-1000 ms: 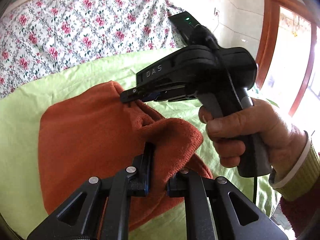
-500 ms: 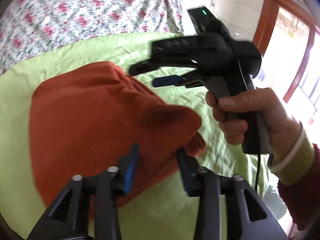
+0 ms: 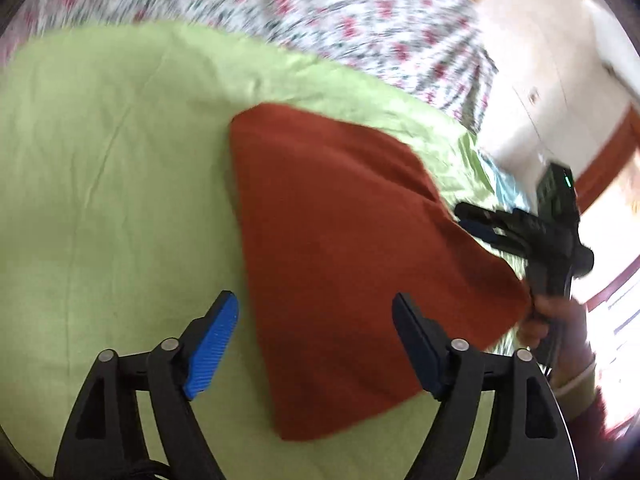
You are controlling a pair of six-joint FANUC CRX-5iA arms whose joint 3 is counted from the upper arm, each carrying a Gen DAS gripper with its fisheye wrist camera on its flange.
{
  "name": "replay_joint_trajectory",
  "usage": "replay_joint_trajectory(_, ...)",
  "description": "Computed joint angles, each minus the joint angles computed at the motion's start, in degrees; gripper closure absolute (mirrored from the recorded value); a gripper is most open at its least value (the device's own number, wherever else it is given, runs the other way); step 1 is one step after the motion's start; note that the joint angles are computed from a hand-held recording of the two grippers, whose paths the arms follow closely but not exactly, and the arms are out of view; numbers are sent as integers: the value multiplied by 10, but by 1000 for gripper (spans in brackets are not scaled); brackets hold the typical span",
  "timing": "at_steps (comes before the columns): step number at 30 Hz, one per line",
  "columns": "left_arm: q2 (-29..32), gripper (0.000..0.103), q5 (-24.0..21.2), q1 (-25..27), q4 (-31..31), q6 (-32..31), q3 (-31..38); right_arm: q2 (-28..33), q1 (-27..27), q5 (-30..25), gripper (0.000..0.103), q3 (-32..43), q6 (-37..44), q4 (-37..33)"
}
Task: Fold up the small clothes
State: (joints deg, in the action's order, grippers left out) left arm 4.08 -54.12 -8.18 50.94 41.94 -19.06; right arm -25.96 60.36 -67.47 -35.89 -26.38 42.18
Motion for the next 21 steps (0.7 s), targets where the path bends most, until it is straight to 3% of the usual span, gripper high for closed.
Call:
replay_joint_trajectory(2, 34, 22, -23, 6, 1, 22, 20, 4, -3, -3, 30, 2, 0, -12)
replay_joint_trajectory(5, 88, 21, -60, 5, 14, 54, 53, -1, -20, 40, 29, -8, 13, -35)
replay_joint_trajectory(8, 113, 23, -52, -7, 53, 35, 60, 0, -36, 78, 29, -16, 26, -49)
replay_joint_trajectory(9, 118, 35, -48, -13, 59, 28, 64, -3, -41, 93, 34, -22, 22, -47)
replay_joint_trajectory(10, 126, 49, -52, -17, 64, 20, 70, -2, -46, 103, 48, -25, 20, -47)
replay_joint_trajectory(11, 126, 53, -45, -21, 62, 22, 73, 0, -51, 112, 56, -24, 25, -51)
replay_joint_trajectory(13, 112, 75, -30, -21, 67, 6, 61, 2, -57, 134, 72, -23, 27, -57)
replay_joint_trajectory(17, 62, 82, -24, 4, 92, -35, 23, 29, -38, 108, 75, 3, 19, -37)
replay_joint_trajectory(21, -7, 82, -16, 49, 89, -67, -15, 39, -46, 189, 78, -8, -23, 19)
